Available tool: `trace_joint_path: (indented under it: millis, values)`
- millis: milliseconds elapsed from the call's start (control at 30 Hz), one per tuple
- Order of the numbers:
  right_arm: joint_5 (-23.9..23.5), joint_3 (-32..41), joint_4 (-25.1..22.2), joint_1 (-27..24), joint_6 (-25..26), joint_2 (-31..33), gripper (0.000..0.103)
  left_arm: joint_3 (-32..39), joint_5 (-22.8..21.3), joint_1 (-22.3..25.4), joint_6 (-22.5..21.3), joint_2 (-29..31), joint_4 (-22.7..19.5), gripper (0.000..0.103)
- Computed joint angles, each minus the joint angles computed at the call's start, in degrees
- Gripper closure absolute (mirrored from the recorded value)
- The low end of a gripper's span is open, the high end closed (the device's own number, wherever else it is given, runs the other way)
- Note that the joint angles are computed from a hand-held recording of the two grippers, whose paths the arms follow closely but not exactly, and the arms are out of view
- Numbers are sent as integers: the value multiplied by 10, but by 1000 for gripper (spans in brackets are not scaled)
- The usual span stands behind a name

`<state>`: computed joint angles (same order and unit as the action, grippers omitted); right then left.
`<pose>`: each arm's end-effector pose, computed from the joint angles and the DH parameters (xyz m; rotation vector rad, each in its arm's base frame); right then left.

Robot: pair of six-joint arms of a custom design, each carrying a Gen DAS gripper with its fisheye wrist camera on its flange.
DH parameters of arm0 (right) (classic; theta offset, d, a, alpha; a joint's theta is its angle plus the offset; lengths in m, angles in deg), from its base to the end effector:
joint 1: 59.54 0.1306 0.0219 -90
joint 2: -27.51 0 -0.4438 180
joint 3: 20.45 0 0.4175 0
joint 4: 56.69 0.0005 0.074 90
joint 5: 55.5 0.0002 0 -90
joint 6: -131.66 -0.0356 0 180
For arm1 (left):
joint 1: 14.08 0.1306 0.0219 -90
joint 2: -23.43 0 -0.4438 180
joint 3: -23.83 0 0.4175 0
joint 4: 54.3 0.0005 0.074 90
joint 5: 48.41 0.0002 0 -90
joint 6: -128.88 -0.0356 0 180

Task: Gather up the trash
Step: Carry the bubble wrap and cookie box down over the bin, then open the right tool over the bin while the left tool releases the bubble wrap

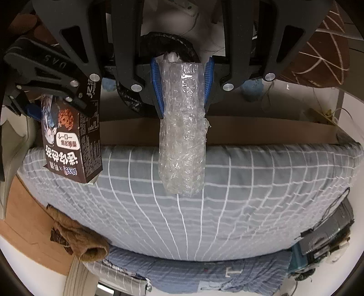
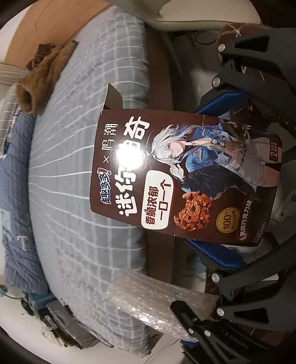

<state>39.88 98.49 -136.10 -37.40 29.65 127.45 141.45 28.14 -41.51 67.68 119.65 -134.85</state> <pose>0.5082 0.2026 0.6084 -0.1989 2.6125 0.0855 0.4600 -0.2300 0.6308 -0.1138 2.5577 -0.0666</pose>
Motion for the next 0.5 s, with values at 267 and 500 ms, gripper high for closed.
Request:
trace_joint_path:
  millis: [267,500]
  values:
    - [-8,-71,18,1,1,6,11,-67,19,4,5,2,44,73]
    - [-22,-77,18,4,9,34,10,-83,53,18,-1,19,44,73]
